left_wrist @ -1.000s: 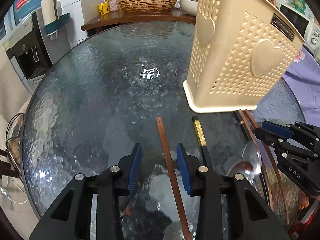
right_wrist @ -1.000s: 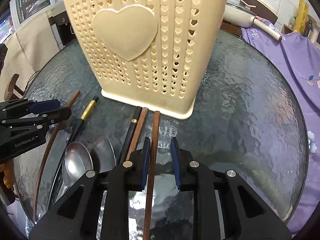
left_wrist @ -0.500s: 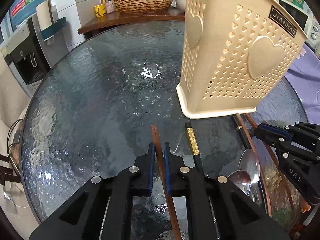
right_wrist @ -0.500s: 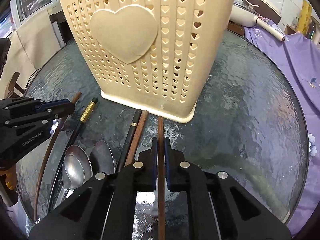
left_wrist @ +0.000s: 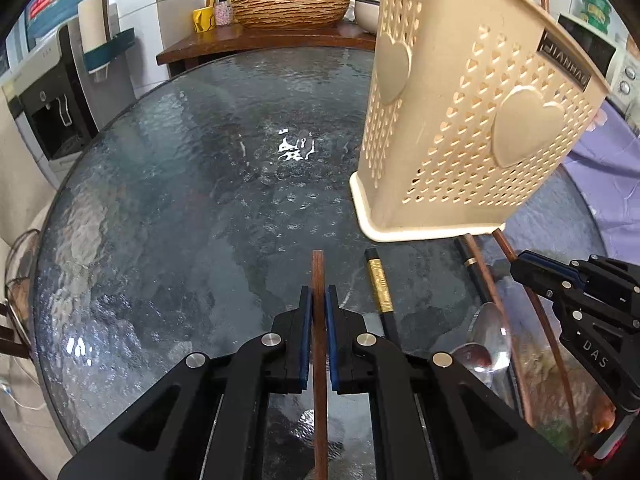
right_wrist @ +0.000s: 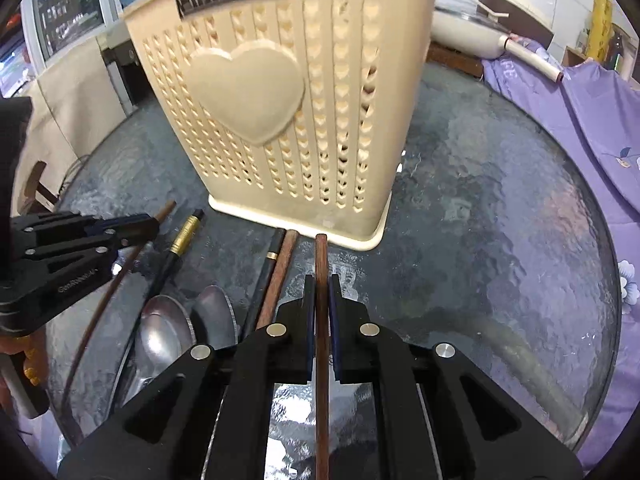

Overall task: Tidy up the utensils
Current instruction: 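Carry both chopsticks over the cream holder and lower them in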

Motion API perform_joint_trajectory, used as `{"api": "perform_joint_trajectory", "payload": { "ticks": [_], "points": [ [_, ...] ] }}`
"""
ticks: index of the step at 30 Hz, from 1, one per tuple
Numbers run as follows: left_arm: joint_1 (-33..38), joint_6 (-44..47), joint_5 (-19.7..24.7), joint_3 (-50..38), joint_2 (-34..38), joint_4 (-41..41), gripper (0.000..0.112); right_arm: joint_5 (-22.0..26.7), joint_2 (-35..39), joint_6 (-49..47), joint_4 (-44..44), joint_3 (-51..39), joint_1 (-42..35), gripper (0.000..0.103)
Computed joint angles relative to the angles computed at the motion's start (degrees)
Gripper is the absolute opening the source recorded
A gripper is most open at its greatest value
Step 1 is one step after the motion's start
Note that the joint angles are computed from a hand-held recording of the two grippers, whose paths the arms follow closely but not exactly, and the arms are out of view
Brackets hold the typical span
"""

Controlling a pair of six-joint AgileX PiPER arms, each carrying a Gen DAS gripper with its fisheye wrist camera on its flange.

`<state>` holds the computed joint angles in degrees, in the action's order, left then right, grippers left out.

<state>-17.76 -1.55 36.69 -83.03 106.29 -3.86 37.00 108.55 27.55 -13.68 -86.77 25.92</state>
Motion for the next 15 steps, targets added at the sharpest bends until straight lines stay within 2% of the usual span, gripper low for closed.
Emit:
{"api": "perform_joint_trajectory", "payload": {
  "ticks": [10,15],
  "points": [
    [0.6,7.3,-3.0,5.2,-11.8,-8.4,0.007,-7.2,-13.6,5.6,-4.9,10.3,-0.1,0.007],
    [0.5,9.9,-3.4,6.3,-18.0,-10.7,0.007,-7.8,-20.8,7.2,-6.4,12.5,-0.3,0.007]
  ]
}}
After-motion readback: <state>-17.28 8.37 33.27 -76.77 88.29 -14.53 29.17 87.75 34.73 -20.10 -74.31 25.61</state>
